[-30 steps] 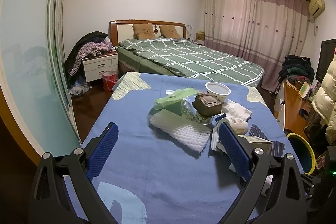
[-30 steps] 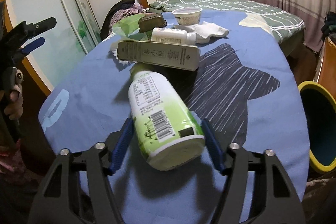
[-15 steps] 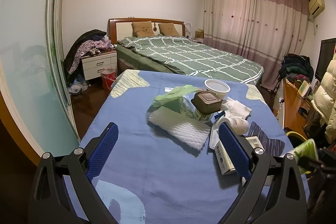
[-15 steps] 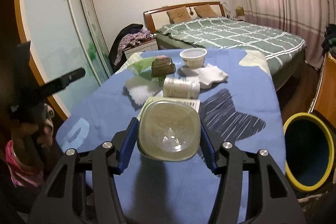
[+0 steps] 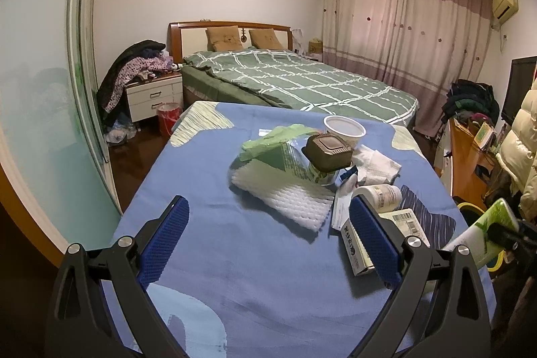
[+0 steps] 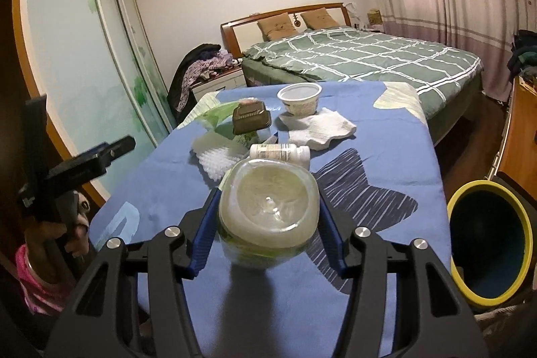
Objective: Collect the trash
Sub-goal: 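Close the right tool around the white green-label bottle, then carry the bottle over the yellow bin and open the right tool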
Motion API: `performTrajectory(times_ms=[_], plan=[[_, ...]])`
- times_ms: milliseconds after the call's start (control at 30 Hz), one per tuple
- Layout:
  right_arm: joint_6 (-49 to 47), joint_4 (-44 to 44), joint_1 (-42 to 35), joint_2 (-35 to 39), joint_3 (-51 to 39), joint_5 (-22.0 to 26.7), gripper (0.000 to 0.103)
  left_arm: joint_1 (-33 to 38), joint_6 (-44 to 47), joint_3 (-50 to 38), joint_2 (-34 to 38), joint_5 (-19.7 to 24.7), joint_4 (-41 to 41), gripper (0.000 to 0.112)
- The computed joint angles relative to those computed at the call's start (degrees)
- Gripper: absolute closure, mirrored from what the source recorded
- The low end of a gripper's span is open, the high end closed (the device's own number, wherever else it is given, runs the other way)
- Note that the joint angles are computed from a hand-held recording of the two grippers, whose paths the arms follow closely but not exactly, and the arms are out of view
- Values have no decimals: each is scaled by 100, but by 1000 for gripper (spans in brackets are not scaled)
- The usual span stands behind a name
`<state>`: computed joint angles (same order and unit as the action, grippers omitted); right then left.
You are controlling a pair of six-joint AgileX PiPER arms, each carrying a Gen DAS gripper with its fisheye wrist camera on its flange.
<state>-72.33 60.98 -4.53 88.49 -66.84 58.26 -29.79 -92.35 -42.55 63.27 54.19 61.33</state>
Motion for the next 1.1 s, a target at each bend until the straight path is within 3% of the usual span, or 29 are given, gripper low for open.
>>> performTrajectory(times_ms=[367,533,867,1033,1100], plan=[[235,73,-475,204,-339,-63,52,82,53,-60,316,-343,-63,17],[357,222,-805,425,-613,-318,52,132,118,-121,606,-639,-134,17],[1050,-17,-1190,1159,-1363,-1816,52,246,422,-309,1263,-1392,-427,17],[1752,-705,-1187,1744,-1838,-2621,52,342,639,-407,1559,-1724,-634,17],[2157,-1104,-1174,2041,-2111,-2710,52,370,734,-453,1659,-1836,-724,17]])
